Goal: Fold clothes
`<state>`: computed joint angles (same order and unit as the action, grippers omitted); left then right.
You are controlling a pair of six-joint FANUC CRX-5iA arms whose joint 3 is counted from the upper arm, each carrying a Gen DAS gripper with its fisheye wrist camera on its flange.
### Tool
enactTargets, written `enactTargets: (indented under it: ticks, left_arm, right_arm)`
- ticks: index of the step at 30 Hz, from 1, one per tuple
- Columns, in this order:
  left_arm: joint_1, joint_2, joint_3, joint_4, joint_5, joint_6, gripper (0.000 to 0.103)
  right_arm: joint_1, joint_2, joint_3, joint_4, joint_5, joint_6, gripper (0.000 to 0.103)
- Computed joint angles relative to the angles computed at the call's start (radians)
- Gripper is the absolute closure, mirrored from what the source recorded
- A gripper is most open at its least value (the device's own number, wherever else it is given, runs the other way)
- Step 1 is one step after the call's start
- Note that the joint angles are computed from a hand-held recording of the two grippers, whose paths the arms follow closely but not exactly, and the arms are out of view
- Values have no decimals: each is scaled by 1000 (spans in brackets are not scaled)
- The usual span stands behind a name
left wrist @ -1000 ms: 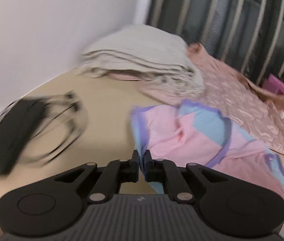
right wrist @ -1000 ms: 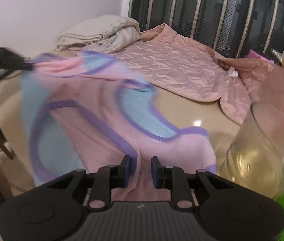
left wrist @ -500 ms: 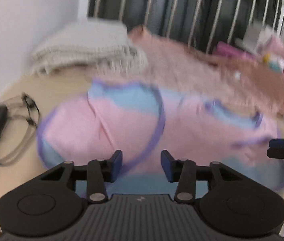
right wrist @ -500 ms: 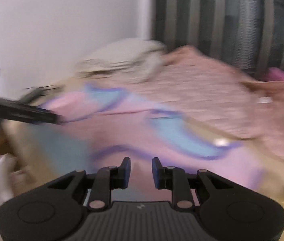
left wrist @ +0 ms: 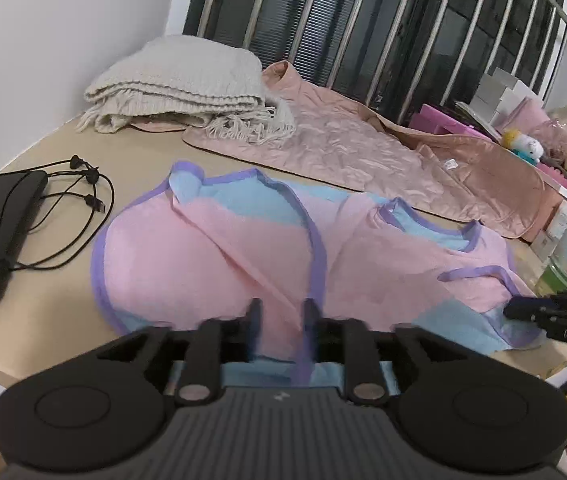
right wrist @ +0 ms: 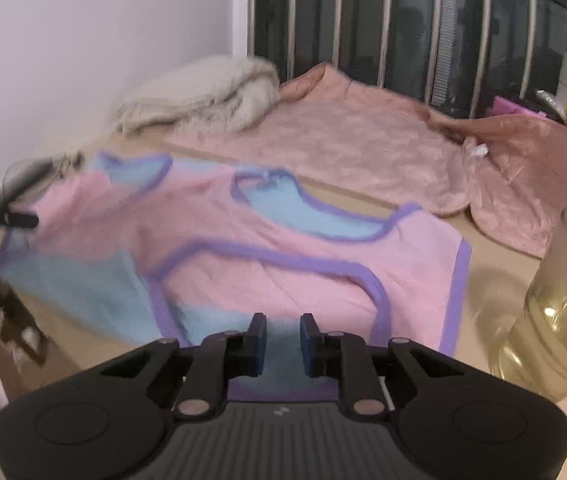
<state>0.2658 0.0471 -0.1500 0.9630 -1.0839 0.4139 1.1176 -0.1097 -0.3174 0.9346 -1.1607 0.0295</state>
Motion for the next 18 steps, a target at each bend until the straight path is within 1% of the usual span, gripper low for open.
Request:
enactTargets:
  ticks: [1, 2, 3, 4, 6, 7, 9, 10, 12, 13, 15, 17, 18]
  left_arm:
    - [1, -3, -3, 5, -2, -8, 69]
    - [2, -5, -6, 10, -7, -16, 68]
    - [4, -4, -6, 15, -23, -20, 68]
    - [8, -3, -6, 21, -50, -25, 67]
    - [8, -9, -17, 19, -76, -44, 62]
    - [-1, -18, -28, 9, -58, -55, 60]
    - [-24, -40, -54, -17, 8, -59, 60]
    - [-35, -39, -54, -24, 36, -45, 60]
    - [-54, -26, -45, -42, 86, -7, 60]
    - [-61, -13, -35, -44, 101, 13, 60]
    - [-74, 22, -3, -35, 108, 48, 60]
    - [-90, 46, 30, -55, 135, 93, 60]
    - [-100, 50, 35, -66, 169, 113, 60]
  right_arm:
    - [-3, -6, -7, 22, 48, -21, 85]
    - [-11, -14, -19, 47, 109, -42, 85]
    - [-21, -13, -21, 57, 168, -45, 86]
    - [-30, -5, -15, 58, 200, -32, 86]
    - [-51, 36, 18, 48, 221, 3, 86]
    - [-59, 60, 39, 32, 219, 17, 86]
    - [-64, 93, 72, -3, 214, 43, 85]
    - [-66, 109, 88, -18, 208, 55, 86]
    - [-50, 139, 98, 4, 134, 39, 86]
    - [-40, 155, 99, 31, 79, 20, 79]
    - [-32, 166, 106, 39, 3, -18, 71]
    - [-35, 158, 99, 29, -36, -78, 67]
    - [-35, 153, 94, 26, -53, -103, 64]
